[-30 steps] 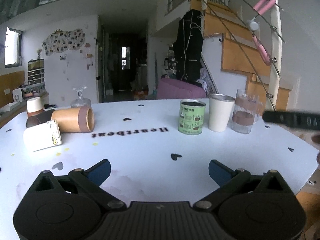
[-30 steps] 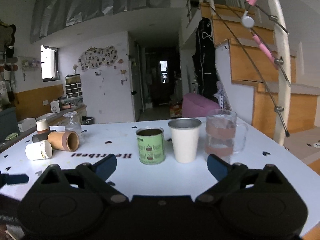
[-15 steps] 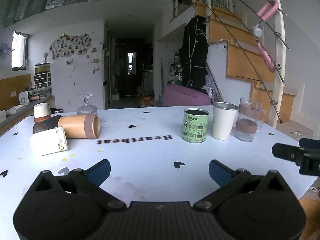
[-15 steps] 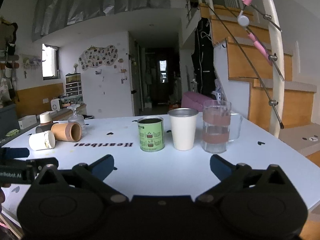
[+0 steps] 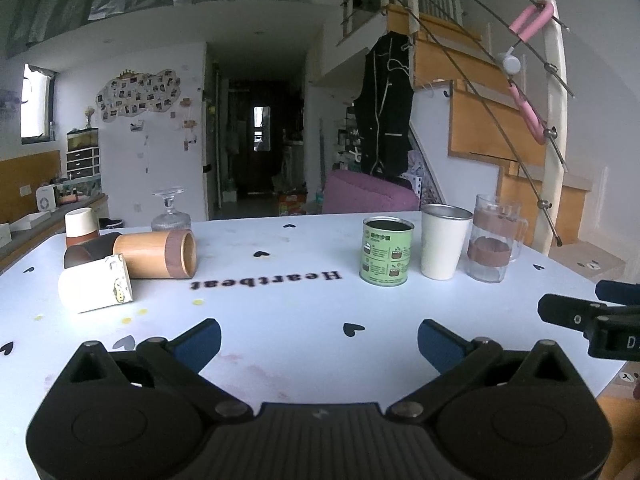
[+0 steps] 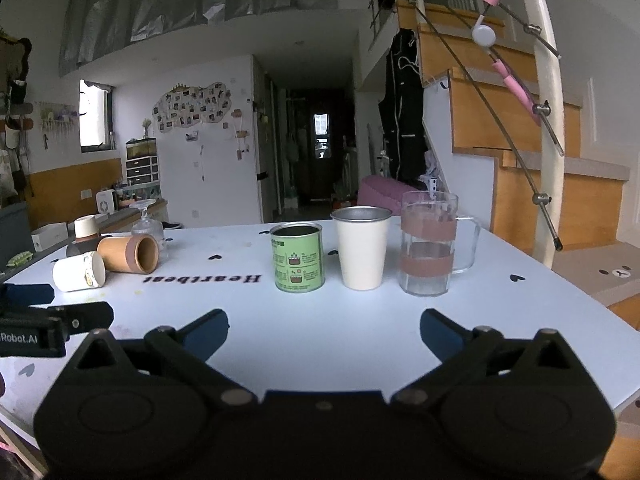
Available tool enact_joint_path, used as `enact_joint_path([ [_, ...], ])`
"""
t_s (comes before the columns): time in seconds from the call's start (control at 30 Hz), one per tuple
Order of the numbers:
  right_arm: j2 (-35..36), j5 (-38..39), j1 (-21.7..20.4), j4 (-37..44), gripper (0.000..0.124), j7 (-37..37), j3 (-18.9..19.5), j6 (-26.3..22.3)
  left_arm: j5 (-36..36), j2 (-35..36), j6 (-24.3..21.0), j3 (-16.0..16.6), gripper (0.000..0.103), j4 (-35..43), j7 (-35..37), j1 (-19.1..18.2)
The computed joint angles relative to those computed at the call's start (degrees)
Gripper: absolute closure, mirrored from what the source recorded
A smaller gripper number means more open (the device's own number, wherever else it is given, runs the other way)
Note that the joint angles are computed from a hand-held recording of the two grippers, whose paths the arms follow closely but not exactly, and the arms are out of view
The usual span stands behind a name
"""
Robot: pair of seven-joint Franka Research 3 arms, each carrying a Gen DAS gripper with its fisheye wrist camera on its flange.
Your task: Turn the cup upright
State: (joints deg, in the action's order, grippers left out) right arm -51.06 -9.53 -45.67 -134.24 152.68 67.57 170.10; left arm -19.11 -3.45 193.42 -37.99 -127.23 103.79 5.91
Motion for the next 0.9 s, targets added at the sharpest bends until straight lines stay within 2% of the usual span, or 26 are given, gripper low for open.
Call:
enact_joint_path([
  [0.33, 0.1, -0.5, 0.0, 0.4, 0.021, 0.0, -0.1, -1.0, 1.1, 0.0, -0.4, 0.9, 0.000, 0.0, -1.0, -0.8],
  [0.67, 0.3, -1.1, 0.0, 0.8, 0.021, -0.3, -0.3, -1.2, 1.8, -0.1, -0.3, -2.3, 0.000, 0.2, -2.0, 2.6],
  [0.7, 0.3, -1.1, 0.0, 0.8, 0.021, -0.3, -0.4, -1.2, 3.2, -0.1, -0.3, -0.6, 0.000, 0.0, -3.1, 1.1],
  [0.83, 0.3, -1.1, 0.0, 0.9, 0.021, -0.3, -0.4, -1.3, 3.2, 0.1, -0.3, 0.3, 0.000, 0.2, -2.9, 0.1],
  [0.9, 0.3, -1.2, 0.0, 0.9, 0.021, -0.3, -0.4, -1.4, 4.3, 0.2, -0.4, 2.3, 0.000, 0.2, -3.7, -1.6],
])
